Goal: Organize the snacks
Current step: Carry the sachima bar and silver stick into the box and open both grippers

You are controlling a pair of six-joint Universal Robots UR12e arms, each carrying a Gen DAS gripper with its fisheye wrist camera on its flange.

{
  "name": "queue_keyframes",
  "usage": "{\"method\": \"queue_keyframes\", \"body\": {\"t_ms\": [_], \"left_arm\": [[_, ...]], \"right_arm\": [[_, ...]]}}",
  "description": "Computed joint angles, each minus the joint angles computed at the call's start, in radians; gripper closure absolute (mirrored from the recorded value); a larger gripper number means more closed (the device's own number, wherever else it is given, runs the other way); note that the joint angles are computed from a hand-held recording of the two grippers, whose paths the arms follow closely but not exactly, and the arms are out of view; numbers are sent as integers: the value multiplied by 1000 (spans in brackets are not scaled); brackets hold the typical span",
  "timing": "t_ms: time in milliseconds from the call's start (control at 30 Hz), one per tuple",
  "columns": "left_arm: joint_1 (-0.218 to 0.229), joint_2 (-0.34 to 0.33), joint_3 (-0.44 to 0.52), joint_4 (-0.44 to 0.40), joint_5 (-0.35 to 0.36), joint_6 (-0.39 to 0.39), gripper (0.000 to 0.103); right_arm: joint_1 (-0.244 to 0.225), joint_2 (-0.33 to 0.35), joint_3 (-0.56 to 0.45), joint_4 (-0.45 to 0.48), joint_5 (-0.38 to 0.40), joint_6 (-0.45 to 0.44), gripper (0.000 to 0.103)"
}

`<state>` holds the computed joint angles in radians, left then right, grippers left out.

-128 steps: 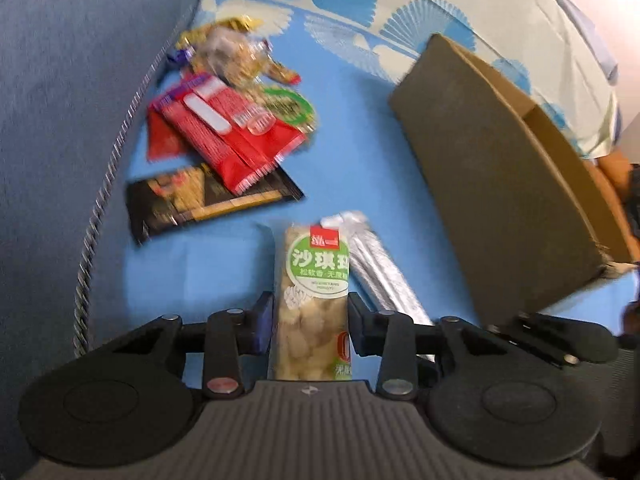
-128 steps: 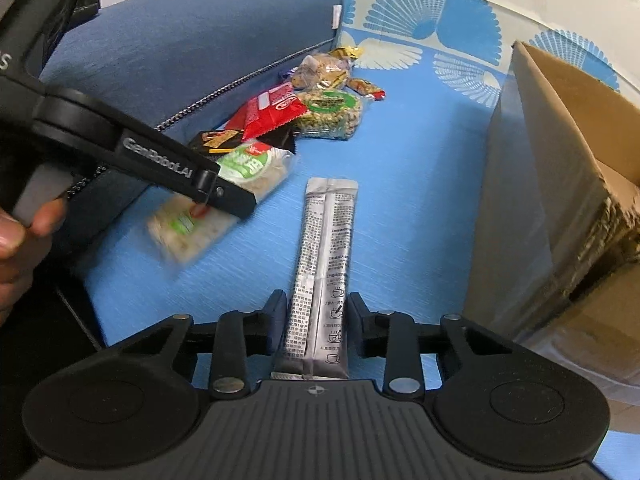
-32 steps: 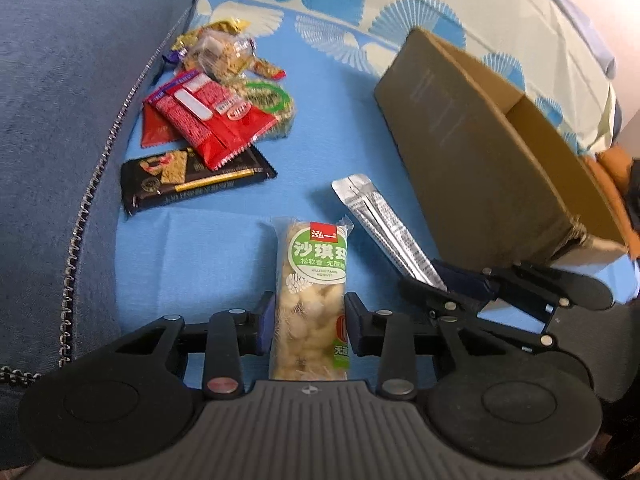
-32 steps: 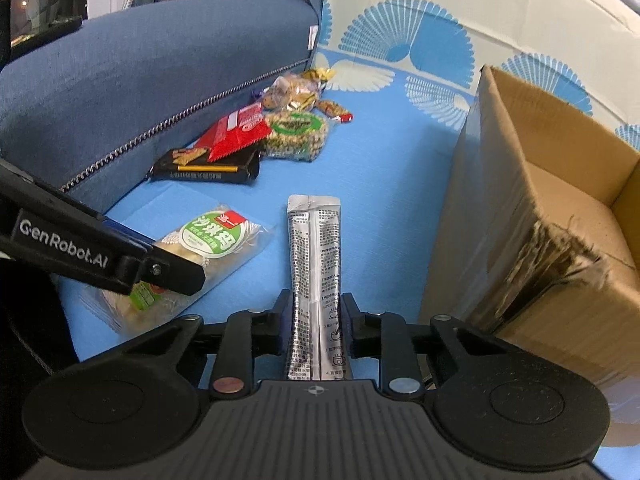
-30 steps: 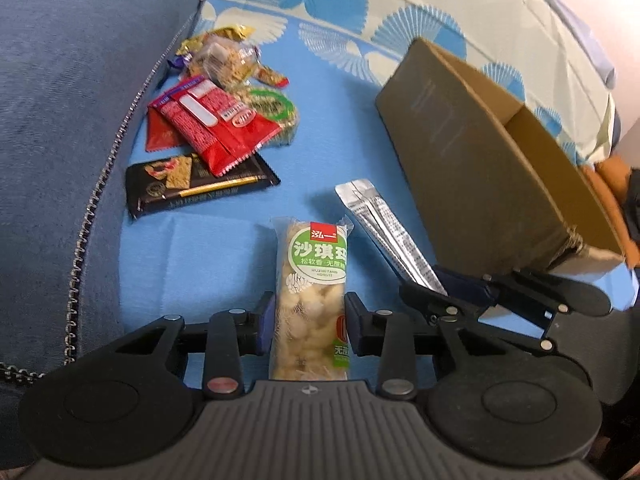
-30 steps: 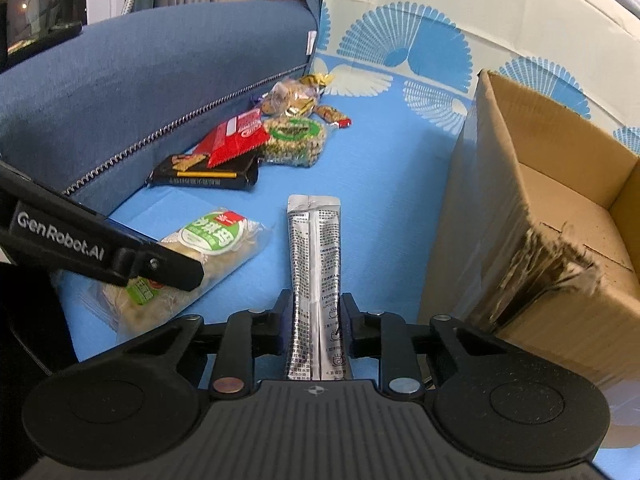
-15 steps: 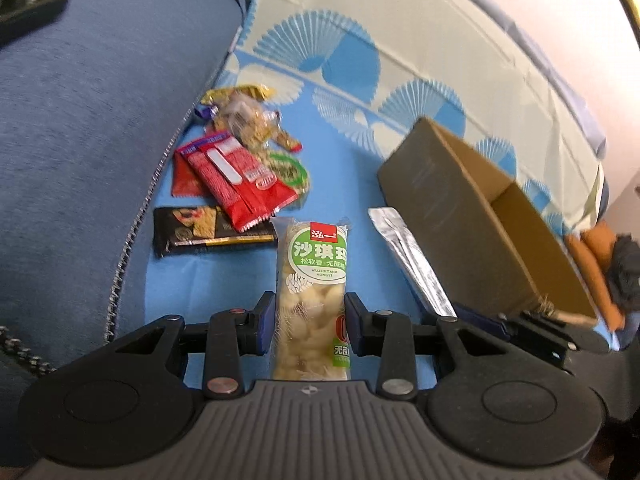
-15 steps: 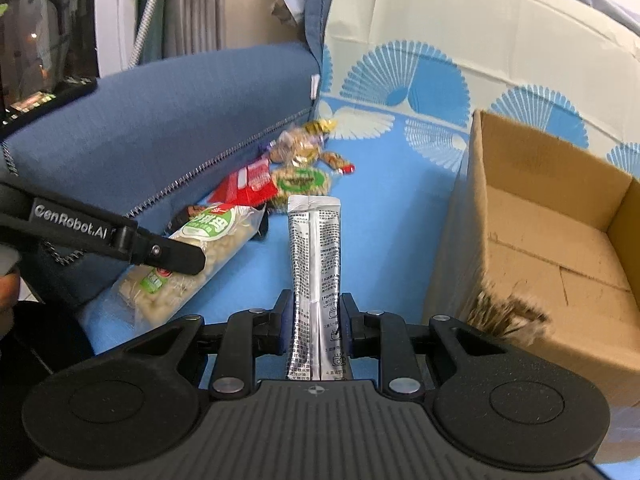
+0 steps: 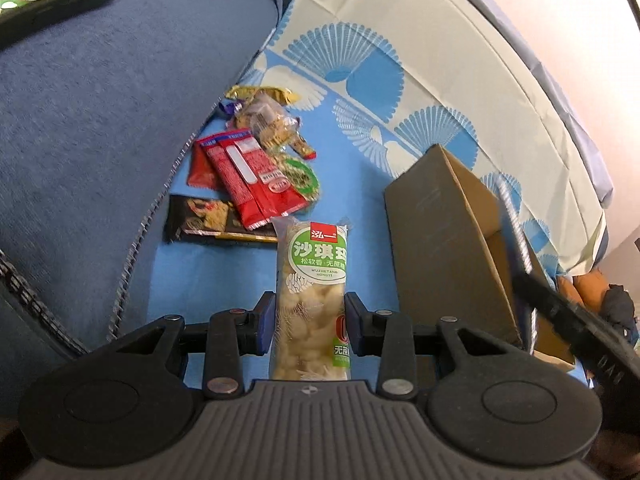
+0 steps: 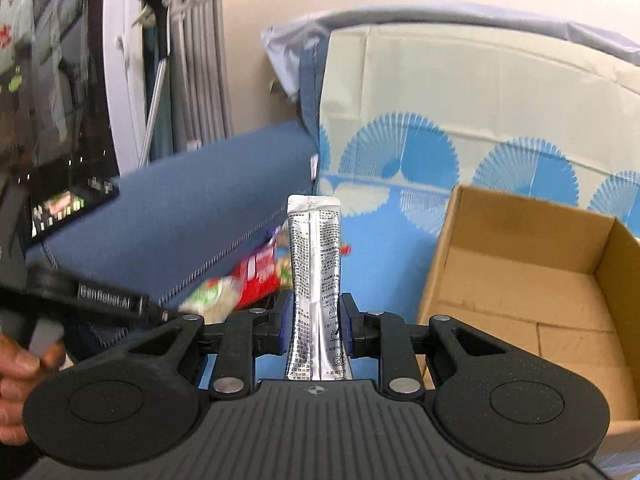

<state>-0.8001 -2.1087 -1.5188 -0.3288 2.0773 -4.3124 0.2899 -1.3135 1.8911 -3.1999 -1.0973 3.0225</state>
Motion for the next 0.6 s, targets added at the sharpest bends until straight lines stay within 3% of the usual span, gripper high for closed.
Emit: {"method": "queue_keyframes", "body": {"t_ms": [167, 333, 600], "left_arm": [[-3, -27, 61, -9, -20, -3, 63], [1, -74, 166, -21, -35, 56, 63], [10, -193, 428, -74, -77, 163, 63]], "right_arm": [[-17, 6, -12, -49, -26, 36, 78], [-37, 17, -30, -59, -67, 120, 78], [-61, 25, -46, -53, -198, 250, 78]]}}
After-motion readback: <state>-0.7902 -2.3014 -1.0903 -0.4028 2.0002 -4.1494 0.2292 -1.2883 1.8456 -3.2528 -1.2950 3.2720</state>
